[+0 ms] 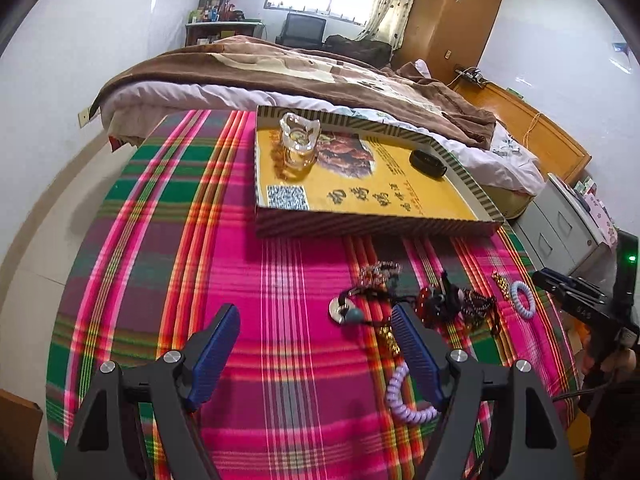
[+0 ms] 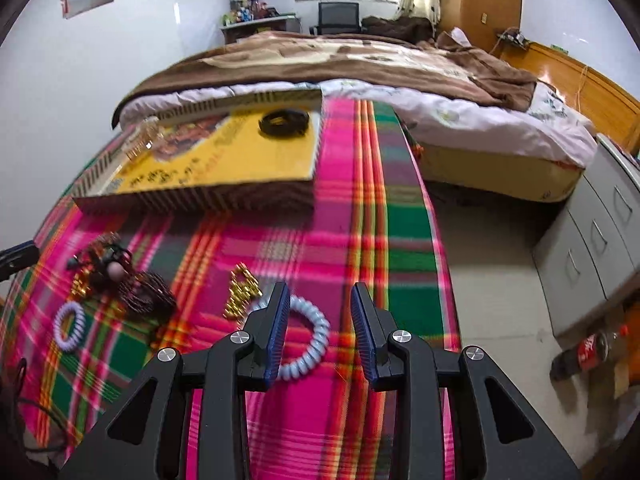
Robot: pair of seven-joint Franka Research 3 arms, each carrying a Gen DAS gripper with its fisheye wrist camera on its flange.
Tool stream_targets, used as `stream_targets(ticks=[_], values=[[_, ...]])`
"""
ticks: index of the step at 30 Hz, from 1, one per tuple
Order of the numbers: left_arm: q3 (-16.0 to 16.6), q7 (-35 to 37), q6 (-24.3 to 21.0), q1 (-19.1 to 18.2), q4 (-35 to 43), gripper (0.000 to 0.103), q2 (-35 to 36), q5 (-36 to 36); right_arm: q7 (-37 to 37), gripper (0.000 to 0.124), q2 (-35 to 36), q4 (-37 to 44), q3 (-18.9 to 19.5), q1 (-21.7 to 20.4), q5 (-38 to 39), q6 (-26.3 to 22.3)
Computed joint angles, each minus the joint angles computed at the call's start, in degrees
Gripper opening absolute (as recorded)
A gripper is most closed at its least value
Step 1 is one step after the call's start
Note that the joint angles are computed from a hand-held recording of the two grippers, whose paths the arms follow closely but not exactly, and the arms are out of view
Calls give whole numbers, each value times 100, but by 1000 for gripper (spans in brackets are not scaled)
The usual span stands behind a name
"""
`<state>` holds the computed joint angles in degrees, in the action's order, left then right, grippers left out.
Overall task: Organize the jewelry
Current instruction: 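Reach to the light blue coiled hair tie and grasp it with the right tool, then grasp the black cord necklace with teal bead using the left tool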
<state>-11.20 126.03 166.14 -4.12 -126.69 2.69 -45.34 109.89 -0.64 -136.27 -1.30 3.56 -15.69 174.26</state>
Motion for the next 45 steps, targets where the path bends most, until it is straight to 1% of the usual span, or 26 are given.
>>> stream_targets(ticks=[3,6,10,16,18,19,20,22,24,27,29,31,32,34,35,36,38,39,41,42,43,45], values=[[2,94,-45,13,-37,77,-32,-179,212,35,83,25,-40,-8,-265,-95],[39,29,-61,5,-85,77,-51,-114,-160,37,156,45,-43,40,138,-185],[60,-108,-83,5,-93,77,-33,20,-386,39,176,25,-84,114,243,-99],[46,-334,-157,19,-44,77,40,237,-392,39,162,-8,-122,161,238,-51],[28,-353,-226,41,-8,77,70,253,-349,34,151,-27,-123,163,192,-32],[28,-421,-256,47,12,77,87,322,-406,22,145,-43,-114,163,251,-8],[17,-448,-283,53,25,77,99,353,-413,12,132,-58,-112,162,258,5],[0,-515,-328,64,70,78,134,419,-470,11,97,-100,-100,151,335,20],[-23,-595,-337,65,117,77,178,524,-688,10,88,-140,-77,140,616,94],[-36,-905,-371,70,230,77,289,819,-345,10,-2,-265,-91,64,392,277],[-32,-1256,-375,81,325,77,394,1108,-225,10,-98,-371,-62,-15,380,436],[-14,-1685,-322,68,402,77,489,1566,-120,10,-194,-458,11,-123,366,566],[18,-1972,-296,36,455,77,552,1912,-133,10,-218,-479,54,-168,428,609],[-41,-2205,-275,83,534,77,638,2175,-276,10,-287,-542,109,-202,688,695],[-88,-2250,-268,122,556,77,666,2237,-268,10,-293,-547,184,-275,695,715],[-65,-2439,-293,98,609,77,719,2487,-175,10,-314,-564,286,-386,617,747],[126,-3150,-388,-70,711,77,830,3379,-390,10,-326,-579,281,-324,879,781],[127,-3321,-350,-76,699,77,839,3596,-562,10,-332,-590,243,-242,1086,807],[24,-3408,-329,-7,696,77,850,3780,-804,10,-340,-608,232,-172,1377,851],[63,-3591,-338,-46,703,75,856,4017,-962,10,-337,-606,202,-101,1562,864],[226,-3999,-369,-201,722,73,869,4549,-1090,10,-328,-602,192,-55,1713,880],[414,-4582,-402,-396,749,69,897,5434,-1309,10,-305,-584,181,20,1979,898]])
